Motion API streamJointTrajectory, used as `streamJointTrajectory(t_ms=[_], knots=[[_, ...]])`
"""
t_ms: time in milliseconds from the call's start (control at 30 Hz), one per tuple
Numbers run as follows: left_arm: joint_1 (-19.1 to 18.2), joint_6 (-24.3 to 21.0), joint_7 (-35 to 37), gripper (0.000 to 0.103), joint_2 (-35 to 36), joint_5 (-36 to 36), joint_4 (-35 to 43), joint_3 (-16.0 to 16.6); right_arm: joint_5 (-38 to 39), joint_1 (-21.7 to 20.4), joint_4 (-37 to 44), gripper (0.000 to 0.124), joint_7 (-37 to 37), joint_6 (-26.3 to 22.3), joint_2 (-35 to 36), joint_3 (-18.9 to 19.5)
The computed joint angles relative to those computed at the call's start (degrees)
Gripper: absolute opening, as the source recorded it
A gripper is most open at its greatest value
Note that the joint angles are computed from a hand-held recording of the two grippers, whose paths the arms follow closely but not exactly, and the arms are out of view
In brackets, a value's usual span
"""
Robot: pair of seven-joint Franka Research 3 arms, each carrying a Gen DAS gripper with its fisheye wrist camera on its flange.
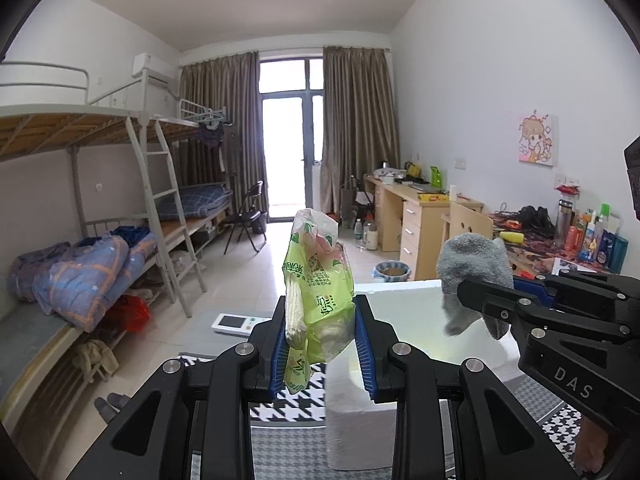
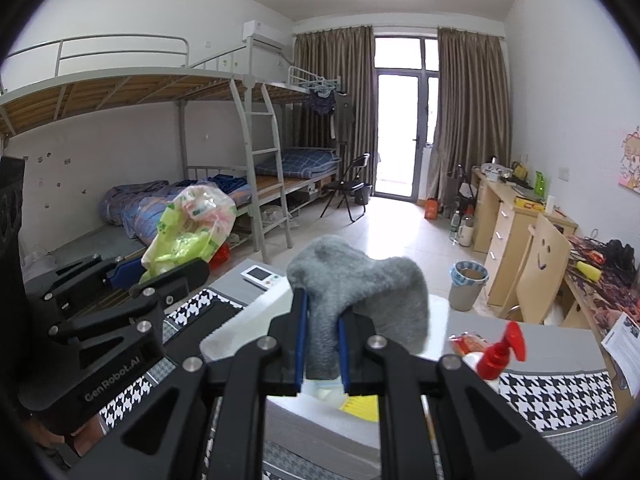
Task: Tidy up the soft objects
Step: 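Lower the grey sock into the foam box and open the right tool, then lower the wipes packet into the foam box and open the left tool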
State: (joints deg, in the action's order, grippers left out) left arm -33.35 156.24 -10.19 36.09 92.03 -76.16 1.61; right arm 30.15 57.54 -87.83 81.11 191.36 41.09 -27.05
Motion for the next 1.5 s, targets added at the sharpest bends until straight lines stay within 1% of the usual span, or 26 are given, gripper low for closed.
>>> streamJointTrajectory(t_ms=[33, 100, 200, 233, 300, 500, 533, 600, 800, 867, 900, 933, 967, 1000, 1033, 1100, 1233, 1333, 1500], knots=[[0.1, 0.0, 0.2, 0.032, 0.0, -0.1, 0.1, 0.0, -0.3, -0.4, 0.3, 0.017, -0.2, 0.0, 0.1, 0.5], [0.0, -0.5, 0.5, 0.032, 0.0, -0.5, 0.0, 0.0, 0.0, 0.3, 1.0, 0.017, 0.1, -0.5, 0.8, -0.8], [0.2, -0.6, 0.4, 0.032, 0.0, -0.7, 0.0, 0.1, -1.0, -1.0, 2.2, 0.017, 0.9, -1.9, 1.1, 0.2], [0.2, -0.4, 0.0, 0.032, 0.0, -0.6, -0.2, 0.2, -1.4, -0.9, 2.6, 0.017, 1.6, -2.4, 1.4, -0.2], [0.3, -0.4, -0.2, 0.032, -0.1, -0.4, -0.3, 0.3, -3.0, -1.5, 3.1, 0.017, 2.7, -3.0, 1.6, 0.1], [0.7, 0.0, -1.6, 0.032, -0.5, 0.7, -0.9, 0.4, -6.9, -1.2, 3.9, 0.017, 7.1, -4.4, 2.2, -1.5], [0.6, -0.2, -1.9, 0.032, -0.5, 1.1, -1.0, 0.4, -7.5, -1.1, 3.8, 0.017, 7.7, -4.3, 2.1, -1.5], [0.6, -0.3, -2.1, 0.032, -0.5, 1.5, -1.0, 0.1, -9.1, -2.5, 4.0, 0.017, 7.8, -4.5, 1.7, 0.1], [0.9, -0.7, -2.8, 0.032, -0.9, 2.3, -1.5, -0.3, -12.9, -2.6, 4.8, 0.018, 10.6, -6.6, 2.2, -0.6], [0.9, -0.9, -2.9, 0.032, -1.0, 2.4, -1.6, -0.5, -14.3, -3.2, 5.6, 0.025, 11.8, -7.5, 2.3, 0.0], [1.0, -0.8, -2.9, 0.032, -1.0, 2.4, -1.7, -0.5, -15.0, -3.7, 5.4, 0.039, 12.1, -7.4, 2.0, 0.6], [1.1, -0.9, -2.9, 0.032, -1.1, 2.3, -1.7, -0.6, -15.6, -3.5, 5.1, 0.058, 12.8, -7.2, 1.9, 0.3], [1.1, -0.9, -2.9, 0.032, -1.2, 2.3, -1.9, -0.7, -15.9, -2.9, 4.6, 0.067, 13.6, -6.8, 1.9, -0.5], [1.1, -1.0, -2.9, 0.032, -1.3, 2.3, -2.0, -0.7, -16.1, -2.0, 3.9, 0.080, 14.2, -5.8, 1.8, -1.6], [1.2, -1.1, -2.9, 0.032, -1.4, 2.4, -2.0, -0.7, -16.0, -1.3, 3.5, 0.083, 14.4, -5.4, 1.9, -2.4], [1.2, -1.1, -2.9, 0.032, -1.5, 2.3, -2.1, -0.8, -16.0, -0.4, 3.1, 0.083, 14.2, -6.2, 1.6, -3.4], [1.4, -1.1, -2.8, 0.032, -1.3, 2.4, -1.7, -1.0, -16.6, -1.1, 2.9, 0.083, 14.8, -7.0, 1.1, -2.6], [1.2, -1.3, -2.7, 0.032, -1.5, 2.6, -1.9, -0.9, -17.4, -1.9, 2.1, 0.083, 14.9, -6.7, 0.4, -1.4], [1.2, -1.2, -3.1, 0.032, -1.6, 3.0, -2.0, -1.0, -17.4, -0.9, 0.4, 0.083, 14.9, -5.4, -0.3, -2.2]])
